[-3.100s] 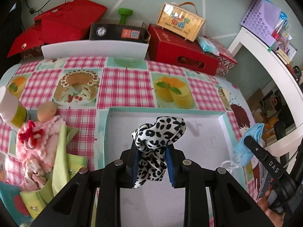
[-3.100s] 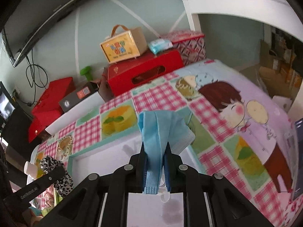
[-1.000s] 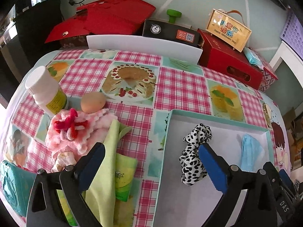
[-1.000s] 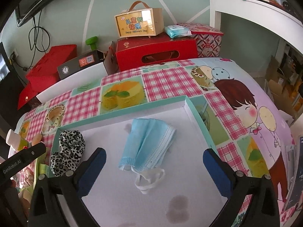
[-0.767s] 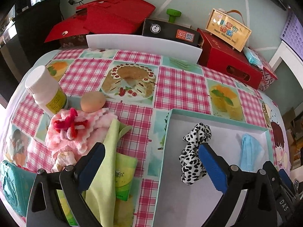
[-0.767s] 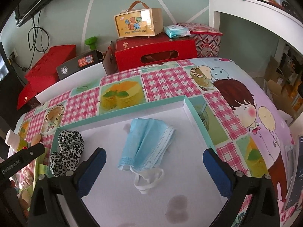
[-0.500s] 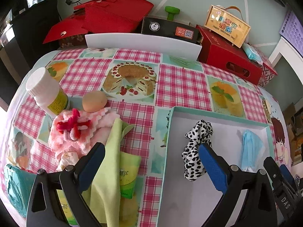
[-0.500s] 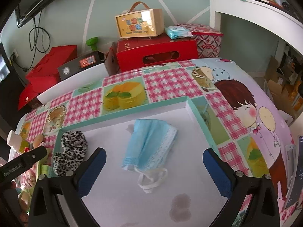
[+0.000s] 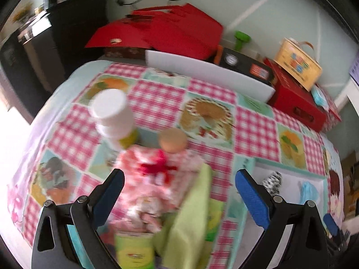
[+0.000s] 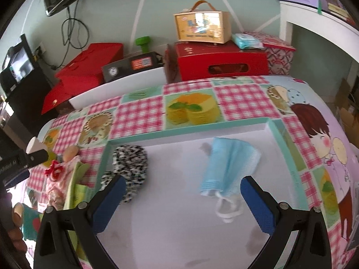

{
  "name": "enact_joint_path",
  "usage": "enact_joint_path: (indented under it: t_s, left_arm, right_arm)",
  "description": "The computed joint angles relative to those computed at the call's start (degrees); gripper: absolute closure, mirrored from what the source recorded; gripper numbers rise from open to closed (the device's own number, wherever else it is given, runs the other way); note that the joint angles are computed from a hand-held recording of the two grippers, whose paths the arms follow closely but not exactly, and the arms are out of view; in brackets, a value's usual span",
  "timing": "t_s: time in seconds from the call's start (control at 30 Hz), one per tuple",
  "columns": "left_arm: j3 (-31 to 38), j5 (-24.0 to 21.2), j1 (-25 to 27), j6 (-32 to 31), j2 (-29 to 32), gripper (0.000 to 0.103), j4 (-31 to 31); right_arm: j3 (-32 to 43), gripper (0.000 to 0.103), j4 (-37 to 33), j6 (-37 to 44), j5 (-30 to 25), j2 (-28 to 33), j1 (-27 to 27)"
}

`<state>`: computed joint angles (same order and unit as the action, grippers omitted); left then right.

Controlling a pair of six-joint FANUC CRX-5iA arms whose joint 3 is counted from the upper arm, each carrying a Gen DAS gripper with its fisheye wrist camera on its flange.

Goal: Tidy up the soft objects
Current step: 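Move both open tools back toward the pile of soft items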

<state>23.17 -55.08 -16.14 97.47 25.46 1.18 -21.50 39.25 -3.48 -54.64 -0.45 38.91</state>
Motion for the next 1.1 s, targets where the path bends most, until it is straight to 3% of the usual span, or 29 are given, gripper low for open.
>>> enact_joint_path:
  t_s: [0.23, 0.47, 0.8, 0.97, 1.1]
  left_arm:
    - [-0.13, -0.56, 3.19, 5.59, -1.54, 0.004, -4.01]
    - [-1.86, -0.31, 6.22, 7.24, -2.64, 0.004, -2.39]
    - [-3.88, 0.23, 7.81, 3.69, -2.16, 0.004, 3.87]
    - [-2.32, -1.60, 6.94, 1.09, -0.12, 0.004, 4.70]
    - [-1.63, -2.00, 6.26, -0.39, 0.80, 0.004, 4.78]
  right_arm:
    - [2.71, 0.000, 0.23, 2.88, 2.28, 2.75, 1.29]
    - [6.13, 0.000, -0.52, 6.87, 6.12, 6.32, 2.76]
    - [11.48, 0.000, -3.03, 13.27, 9.91, 11.32, 4.43]
    - [12.61, 0.000, -5.56, 15.10, 13.28, 12.60, 4.22]
    - [12.52, 0.009, -6.06, 16.08, 15.86, 12.94, 4.10]
